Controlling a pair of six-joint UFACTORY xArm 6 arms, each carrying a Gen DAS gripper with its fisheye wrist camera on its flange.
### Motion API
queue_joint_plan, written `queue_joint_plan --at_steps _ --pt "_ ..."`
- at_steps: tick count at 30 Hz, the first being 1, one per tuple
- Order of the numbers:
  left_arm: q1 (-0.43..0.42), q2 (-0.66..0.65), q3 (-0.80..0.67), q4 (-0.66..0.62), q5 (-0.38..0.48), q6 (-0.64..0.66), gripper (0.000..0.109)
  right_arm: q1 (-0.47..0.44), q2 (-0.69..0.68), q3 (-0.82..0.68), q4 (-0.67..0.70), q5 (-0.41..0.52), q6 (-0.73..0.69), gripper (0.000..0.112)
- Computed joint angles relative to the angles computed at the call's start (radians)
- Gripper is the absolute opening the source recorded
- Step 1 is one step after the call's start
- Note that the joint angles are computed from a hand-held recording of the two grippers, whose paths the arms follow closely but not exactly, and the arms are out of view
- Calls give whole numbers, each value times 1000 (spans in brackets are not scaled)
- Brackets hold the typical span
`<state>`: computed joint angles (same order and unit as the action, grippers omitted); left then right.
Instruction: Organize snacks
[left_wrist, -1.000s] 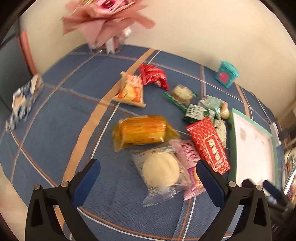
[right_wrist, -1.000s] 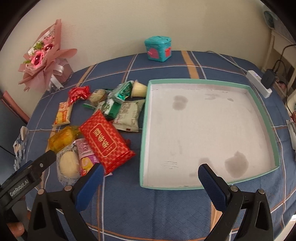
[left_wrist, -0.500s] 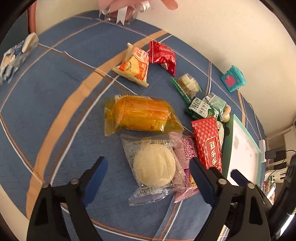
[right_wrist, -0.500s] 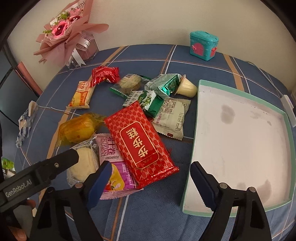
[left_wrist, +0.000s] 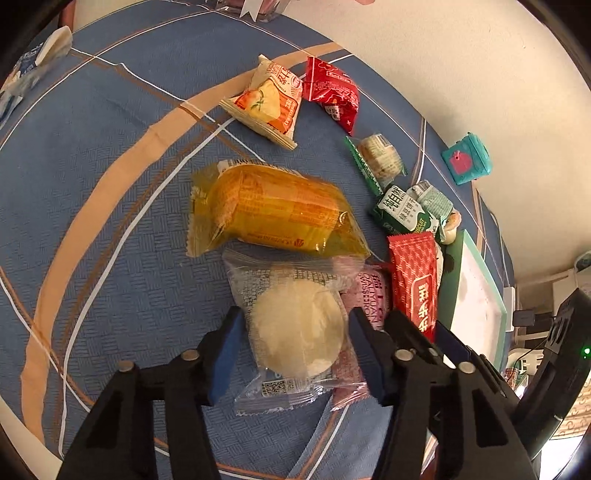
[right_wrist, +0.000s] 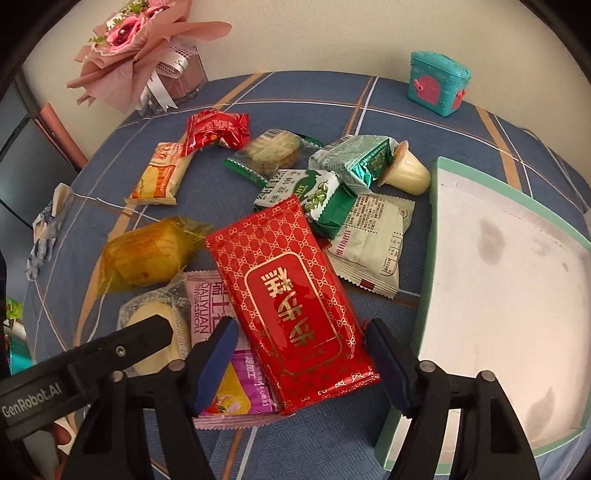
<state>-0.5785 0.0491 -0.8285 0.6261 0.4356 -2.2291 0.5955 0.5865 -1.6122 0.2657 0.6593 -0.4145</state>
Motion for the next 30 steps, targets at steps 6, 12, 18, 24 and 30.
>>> queue_joint_plan --at_steps 6,12,18,24,30 --pt "-4 -8 4 20 4 -17 51 -14 7 -17 11 26 33 60" --pt "-10 -30 18 35 12 -46 47 -27 1 -24 42 58 39 55" --pt "-24 -46 3 65 59 -65 46 -39 -14 -31 50 106 60 51" --pt "-58 -77 -24 109 161 -93 46 -50 -44 -19 86 117 46 49" --pt "-87 -86 -85 126 276 -71 46 -64 -84 -3 133 126 37 49"
